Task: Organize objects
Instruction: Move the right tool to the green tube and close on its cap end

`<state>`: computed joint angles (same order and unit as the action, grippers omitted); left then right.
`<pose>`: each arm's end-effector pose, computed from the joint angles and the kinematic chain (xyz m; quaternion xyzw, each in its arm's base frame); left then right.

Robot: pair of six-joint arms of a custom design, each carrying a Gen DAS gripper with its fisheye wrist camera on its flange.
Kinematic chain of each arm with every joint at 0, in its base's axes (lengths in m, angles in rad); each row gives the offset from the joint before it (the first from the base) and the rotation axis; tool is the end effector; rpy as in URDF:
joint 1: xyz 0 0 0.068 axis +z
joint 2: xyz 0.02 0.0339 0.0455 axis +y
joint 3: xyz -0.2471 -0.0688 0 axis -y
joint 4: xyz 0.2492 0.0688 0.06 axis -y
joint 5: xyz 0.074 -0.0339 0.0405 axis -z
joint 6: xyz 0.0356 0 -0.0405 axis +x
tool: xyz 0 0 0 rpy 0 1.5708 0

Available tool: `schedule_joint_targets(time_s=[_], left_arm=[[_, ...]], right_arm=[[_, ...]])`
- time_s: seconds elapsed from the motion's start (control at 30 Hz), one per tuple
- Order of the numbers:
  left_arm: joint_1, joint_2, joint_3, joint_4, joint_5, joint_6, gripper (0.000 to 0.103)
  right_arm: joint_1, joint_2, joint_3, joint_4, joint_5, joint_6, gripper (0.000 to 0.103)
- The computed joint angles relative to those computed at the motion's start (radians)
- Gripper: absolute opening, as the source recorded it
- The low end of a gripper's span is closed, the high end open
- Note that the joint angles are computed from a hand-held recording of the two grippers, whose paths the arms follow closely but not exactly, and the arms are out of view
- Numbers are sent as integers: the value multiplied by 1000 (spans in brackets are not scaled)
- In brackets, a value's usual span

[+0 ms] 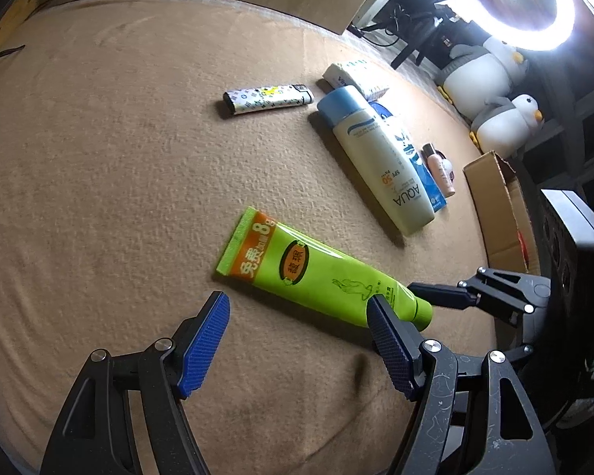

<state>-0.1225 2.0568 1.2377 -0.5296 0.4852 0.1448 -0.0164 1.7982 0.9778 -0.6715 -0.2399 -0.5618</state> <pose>0.3678 -0.0620 0.0880 0.1549 0.9526 -0.2375 0.1102 0.2982 0.0036 0.1046 -0.2717 0.9541 0.1034 0.0716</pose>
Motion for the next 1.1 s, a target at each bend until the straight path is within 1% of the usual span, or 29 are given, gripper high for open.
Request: schedule_joint_targets(time_s=[0.03, 0.1, 0.17, 0.27, 0.33, 0.4, 0.57, 0.8, 0.93, 1.0, 1.07, 1.1], left_arm=[[-3, 5, 2, 1, 2, -4, 75], [-8, 16, 8, 5, 3, -17, 75], [-12, 28, 16, 6, 8, -28, 75], [-15, 43, 28, 12, 19, -49, 75], [-18, 55, 42, 14, 27, -67, 75], [-21, 68, 56, 18, 38, -90, 75], [-39, 92, 85, 32, 59, -140, 75], [-62, 110, 108, 53, 67, -195, 75], [-75, 116, 116, 67, 52, -219, 71], [-87, 127, 136, 61, 48, -224, 66], [-98, 137, 150, 54, 37, -225, 51], [-107, 137, 149, 66, 20, -232, 48]], right_arm=[[4, -7, -12, 9, 1, 7, 51], [10, -22, -29, 26, 6, 16, 43], [2, -29, -41, 37, -12, 23, 41], [11, -58, -80, 72, -4, 28, 39], [19, -79, -104, 83, -5, 35, 36], [14, -90, -118, 85, -18, 32, 30], [0, -123, -169, 133, -42, 37, 29], [-61, -95, -151, 115, -124, 22, 26], [-120, -47, -113, 76, -207, 13, 26], [-123, -55, -126, 89, -214, 2, 26], [-119, -65, -137, 101, -211, 0, 26], [-120, -64, -137, 101, -213, -2, 25]])
